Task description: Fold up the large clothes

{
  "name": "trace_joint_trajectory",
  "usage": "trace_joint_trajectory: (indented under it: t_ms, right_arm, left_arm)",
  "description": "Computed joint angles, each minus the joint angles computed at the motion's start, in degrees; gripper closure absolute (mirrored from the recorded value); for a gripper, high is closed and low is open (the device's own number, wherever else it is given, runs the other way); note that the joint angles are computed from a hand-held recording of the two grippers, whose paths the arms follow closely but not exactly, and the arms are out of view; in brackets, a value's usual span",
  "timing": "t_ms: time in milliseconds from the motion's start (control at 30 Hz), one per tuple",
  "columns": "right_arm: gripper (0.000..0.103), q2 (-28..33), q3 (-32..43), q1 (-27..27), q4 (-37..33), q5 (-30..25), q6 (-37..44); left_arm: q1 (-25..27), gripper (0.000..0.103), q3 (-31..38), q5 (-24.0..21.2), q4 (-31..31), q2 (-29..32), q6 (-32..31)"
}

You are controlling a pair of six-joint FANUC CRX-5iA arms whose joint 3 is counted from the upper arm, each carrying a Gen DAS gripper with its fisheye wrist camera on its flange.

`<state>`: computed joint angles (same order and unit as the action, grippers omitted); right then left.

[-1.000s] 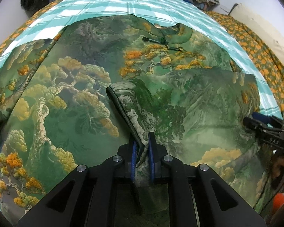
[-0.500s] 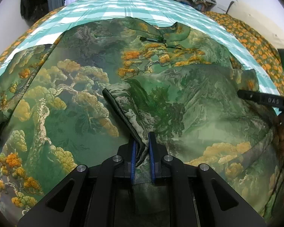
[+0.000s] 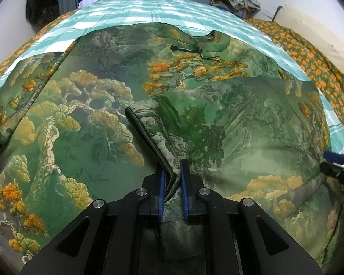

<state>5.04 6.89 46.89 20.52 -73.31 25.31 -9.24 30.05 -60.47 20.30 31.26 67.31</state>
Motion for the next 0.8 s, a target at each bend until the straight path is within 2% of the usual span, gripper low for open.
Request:
trace_joint_trajectory:
  t_ms: [167, 233, 300, 333, 400, 467, 633, 700, 800]
  right_arm:
    - [0.032, 2.4, 0.1, -0.7, 0.7, 0.6, -2.3]
    - [0.032, 2.5, 0.7, -0.4, 1.5, -0.3, -4.1]
    - [0.032, 2.0, 0.6, 1.6, 4.8, -2.2, -5.5]
    - [0.032, 1.5, 0.1, 3.2, 7.0, -3.4, -6.5]
    - [0.033, -0.4, -1.5, 7.0, 10.2, -5.5, -8.9]
    - [0.033, -2.9, -3.9, 11.5, 13.3, -6.9, -13.6]
    - [0.030, -5.0, -7.9, 22.5, 21.2, -12.5, -25.5]
    - [0.026, -5.1, -8.4, 24.8, 21.0, -12.6, -26.4]
    - [0.026, -4.6, -7.6, 26.6, 20.0, -12.0, -24.8]
  left_arm:
    - [-1.3, 0.089, 4.3, -2.9, -5.2, 0.9, 2.9]
    - [-1.9, 0.080, 6.2, -4.5, -8.2, 0.8, 4.8]
    - [-1.9, 0.056, 7.0, -6.4, -10.2, -0.3, 7.3]
    - [-1.5, 0.049, 6.3, -6.6, -9.8, -1.0, 7.5]
    - [0.2, 0.029, 1.6, -5.6, -6.8, -4.5, 6.2]
    - [2.3, 0.023, -4.4, -4.3, -3.8, -9.1, 4.0]
    - [6.9, 0.019, -15.4, -2.4, -3.3, -19.3, -0.4]
    - [8.5, 0.014, -18.0, -1.4, -4.6, -22.7, -1.1]
    - [11.3, 0.009, -20.6, 1.0, -5.6, -26.2, -0.1]
